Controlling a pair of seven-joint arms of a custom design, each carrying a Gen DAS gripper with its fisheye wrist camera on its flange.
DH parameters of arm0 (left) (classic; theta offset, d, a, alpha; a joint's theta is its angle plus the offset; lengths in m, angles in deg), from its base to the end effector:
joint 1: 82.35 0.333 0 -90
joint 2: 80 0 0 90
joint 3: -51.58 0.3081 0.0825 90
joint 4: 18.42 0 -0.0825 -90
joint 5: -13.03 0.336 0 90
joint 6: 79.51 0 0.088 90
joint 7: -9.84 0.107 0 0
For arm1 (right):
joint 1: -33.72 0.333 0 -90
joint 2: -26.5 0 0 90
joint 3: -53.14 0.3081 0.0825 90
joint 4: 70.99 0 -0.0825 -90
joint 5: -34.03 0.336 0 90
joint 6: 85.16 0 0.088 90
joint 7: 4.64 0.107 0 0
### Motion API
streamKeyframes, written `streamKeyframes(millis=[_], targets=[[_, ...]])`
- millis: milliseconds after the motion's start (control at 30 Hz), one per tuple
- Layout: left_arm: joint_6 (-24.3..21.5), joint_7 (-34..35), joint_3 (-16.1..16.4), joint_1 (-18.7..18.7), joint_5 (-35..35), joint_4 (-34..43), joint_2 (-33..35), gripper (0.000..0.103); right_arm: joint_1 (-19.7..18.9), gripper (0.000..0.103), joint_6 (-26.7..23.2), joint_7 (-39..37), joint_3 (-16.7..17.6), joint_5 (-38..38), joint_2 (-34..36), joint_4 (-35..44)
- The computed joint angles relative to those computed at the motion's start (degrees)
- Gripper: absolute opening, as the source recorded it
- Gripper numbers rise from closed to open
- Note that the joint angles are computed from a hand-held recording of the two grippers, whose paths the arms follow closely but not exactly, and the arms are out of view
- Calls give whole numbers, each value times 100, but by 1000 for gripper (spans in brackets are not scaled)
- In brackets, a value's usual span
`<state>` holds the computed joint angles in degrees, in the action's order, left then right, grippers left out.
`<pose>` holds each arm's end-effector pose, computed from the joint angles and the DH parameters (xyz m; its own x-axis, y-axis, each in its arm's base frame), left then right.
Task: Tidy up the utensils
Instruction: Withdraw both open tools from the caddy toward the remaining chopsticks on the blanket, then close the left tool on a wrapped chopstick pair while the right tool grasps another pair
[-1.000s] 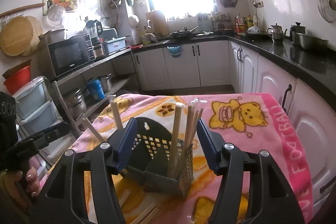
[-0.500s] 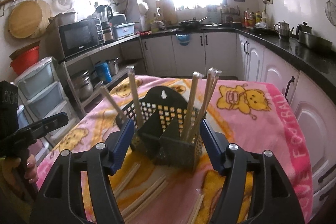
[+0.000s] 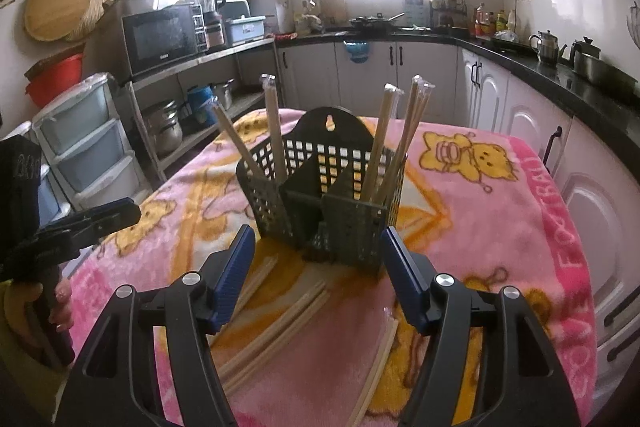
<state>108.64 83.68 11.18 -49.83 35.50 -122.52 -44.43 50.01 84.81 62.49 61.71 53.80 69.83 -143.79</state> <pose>0.6547 -0.0346 0.4127 -0.1409 -0.9360 0.3225 -0.5751 -0.1878 -0.7963 0.7012 0.2550 0.4322 0.4564 -0.8854 -0.0878 -0.5392 -0.1968 -0.8189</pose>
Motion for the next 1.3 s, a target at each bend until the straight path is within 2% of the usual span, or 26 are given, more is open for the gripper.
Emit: streamKeyframes(millis=[233, 367, 533, 633, 833, 1000, 1100, 1300], targets=[[-261, 129, 88, -80, -156, -132, 22, 55, -75, 63, 39, -114, 88, 86, -103, -336], [-422, 344, 151, -191, -330, -170, 37, 55, -40, 63, -68, -49, -22, 60, -95, -435], [-633, 667, 253, -416, -625, -123, 90, 55, -27, 63, -246, 101, -135, 20, -35, -482], [-834, 881, 314, -571, -801, 1, 165, 55, -52, 58, -355, 148, -146, 2, 8, -490], [-1299, 1319, 518, -1005, -1102, 439, 381, 46, -84, 52, -541, 233, -159, -18, 116, -436], [-1797, 1611, 692, -1332, -1411, 864, 584, 40, -68, 48, -955, 427, -203, -37, 387, -12], [-2065, 1674, 994, -1664, -1539, 1194, 681, 34, -51, 46, -1294, 576, -223, -71, 656, 446], [-2606, 1827, 1442, -2165, -1867, 2003, 959, 30, 0, 42, -1968, 876, -265, -174, 1262, 1524]])
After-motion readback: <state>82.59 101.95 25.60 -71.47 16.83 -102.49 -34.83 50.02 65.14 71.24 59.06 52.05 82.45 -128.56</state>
